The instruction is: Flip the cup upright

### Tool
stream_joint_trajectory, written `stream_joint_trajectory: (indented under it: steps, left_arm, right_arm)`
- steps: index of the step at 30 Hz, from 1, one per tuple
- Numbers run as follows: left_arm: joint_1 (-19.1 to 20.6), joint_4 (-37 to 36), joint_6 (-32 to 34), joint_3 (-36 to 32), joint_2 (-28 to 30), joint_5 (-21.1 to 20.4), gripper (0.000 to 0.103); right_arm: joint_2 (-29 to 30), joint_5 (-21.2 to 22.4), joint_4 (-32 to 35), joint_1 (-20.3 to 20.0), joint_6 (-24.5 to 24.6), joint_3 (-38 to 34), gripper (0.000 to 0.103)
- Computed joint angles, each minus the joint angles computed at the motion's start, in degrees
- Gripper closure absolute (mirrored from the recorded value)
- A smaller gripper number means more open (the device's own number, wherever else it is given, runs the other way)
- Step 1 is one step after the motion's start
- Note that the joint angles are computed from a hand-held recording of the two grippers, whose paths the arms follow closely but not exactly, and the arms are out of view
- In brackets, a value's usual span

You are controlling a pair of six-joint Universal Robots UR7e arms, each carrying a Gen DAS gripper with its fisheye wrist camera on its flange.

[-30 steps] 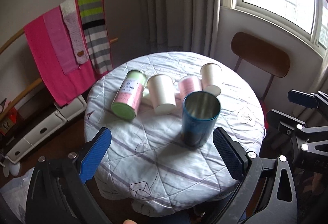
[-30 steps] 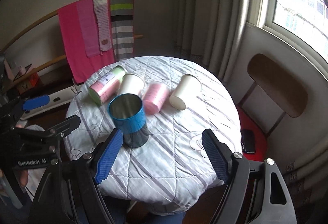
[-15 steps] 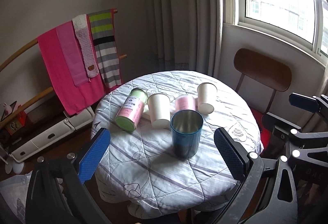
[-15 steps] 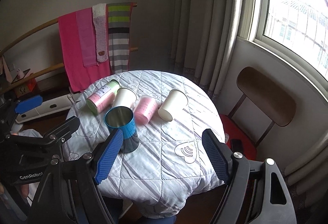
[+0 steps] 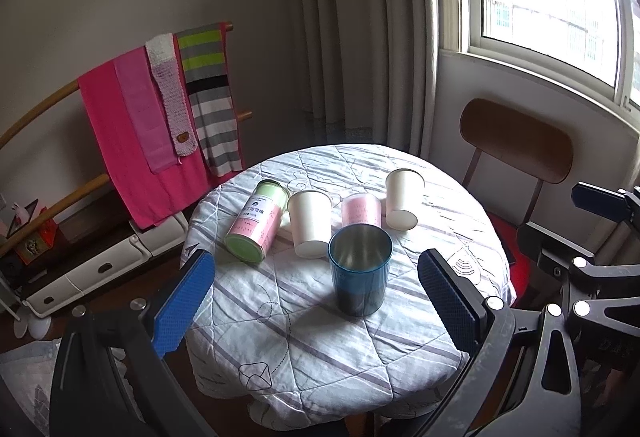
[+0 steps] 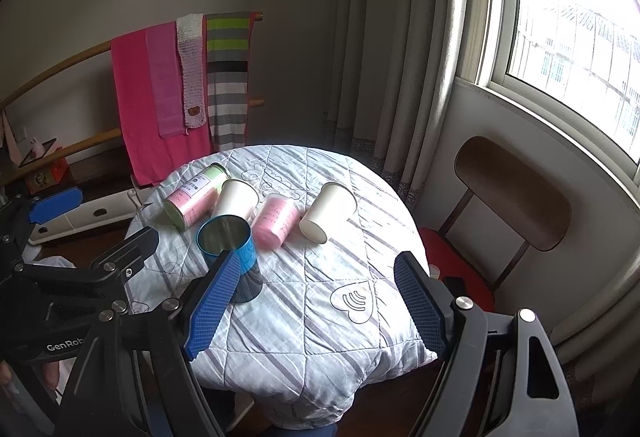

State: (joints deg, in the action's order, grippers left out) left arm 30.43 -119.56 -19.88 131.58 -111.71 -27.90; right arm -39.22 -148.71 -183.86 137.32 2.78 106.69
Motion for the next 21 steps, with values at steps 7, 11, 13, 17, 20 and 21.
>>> stream_joint_trajectory:
  steps: [7,11,13,17,20,21]
  left_arm:
    - [-0.27,-3.58,1.86,0.65,0.28,1.21,0.0]
    - [-0.51,-4.65,2.49,1.26,0.48,2.51,0.0]
    - [-0.47,-4.62,2.54,1.3,0.71,2.85,0.0]
    - [-0.38,-5.41,2.89,1.43,0.81,2.83,0.0]
    - [-0.19,-6.32,3.35,1.59,0.96,2.87,0.0]
    - [-0.07,-6.67,3.53,1.6,1.0,2.84,0.0]
  right_arm:
    - [0.27,0.04,-1.34,0.06,-0.91,-0.1,0.022]
    - [0.51,0.03,-1.93,0.05,-1.81,-0.28,0.022]
    - [0.52,0.15,-1.73,0.01,-1.74,-0.33,0.022]
    - [0.44,0.25,-1.54,-0.06,-1.48,-0.24,0.022]
    - [0.5,0.27,-1.28,-0.06,-1.19,-0.36,0.022]
    - [0.55,0.22,-1.21,-0.04,-1.18,-0.41,0.022]
